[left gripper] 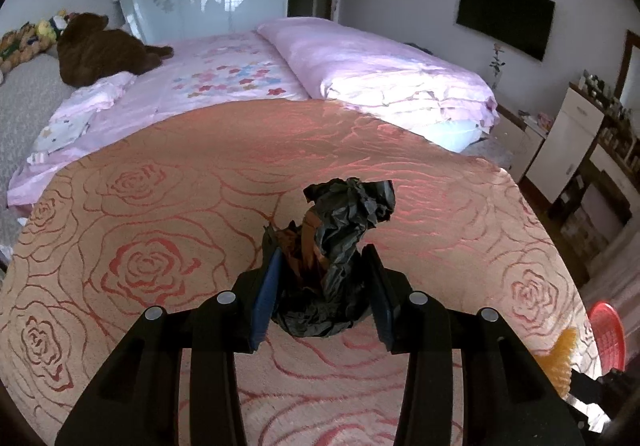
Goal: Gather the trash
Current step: 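Lift both items and carry them over the red wastebasket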
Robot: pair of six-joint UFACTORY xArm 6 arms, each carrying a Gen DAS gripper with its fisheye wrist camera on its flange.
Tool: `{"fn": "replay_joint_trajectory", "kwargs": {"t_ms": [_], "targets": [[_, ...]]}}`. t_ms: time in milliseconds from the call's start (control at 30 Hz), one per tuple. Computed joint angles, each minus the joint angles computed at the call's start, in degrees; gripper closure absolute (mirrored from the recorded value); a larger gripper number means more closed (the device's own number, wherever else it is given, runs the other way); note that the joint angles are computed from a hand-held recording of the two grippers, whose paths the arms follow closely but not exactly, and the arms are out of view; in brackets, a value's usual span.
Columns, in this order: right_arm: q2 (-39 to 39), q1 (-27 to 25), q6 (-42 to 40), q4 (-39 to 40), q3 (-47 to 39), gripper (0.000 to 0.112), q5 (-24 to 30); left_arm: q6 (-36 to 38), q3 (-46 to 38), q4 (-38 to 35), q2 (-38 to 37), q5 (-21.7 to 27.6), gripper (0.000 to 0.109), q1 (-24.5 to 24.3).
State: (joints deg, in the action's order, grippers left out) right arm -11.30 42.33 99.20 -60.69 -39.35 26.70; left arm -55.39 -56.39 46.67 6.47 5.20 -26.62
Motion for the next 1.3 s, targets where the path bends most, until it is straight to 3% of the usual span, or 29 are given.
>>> {"fn": "replay_joint_trajectory", "kwargs": {"t_ms": [367,500,800,1300], "targets": [[-4.6,1.9,7.3,-1.6,4.6,0.085,0.9,-8.3,10.8,9.8,-11.5,-1.3,0.069,-2.1],[-5.5,2.8,8.4,-1.7,5.2,0.085,1.4,-9.0,14.4,9.8,-14.4,-1.2,0.069,-3.9],[-9.6,7.0,8.5,0.1,7.0,0.085,8.4,-17.4,15.5,19.4,-15.9,2.2,0.069,-9.6],[-17.5,11.3,12.6,0.5,12.4,0.085,15.2,-18.2,15.7,20.5,-16.8,4.4,0.069,-14.5]]}}
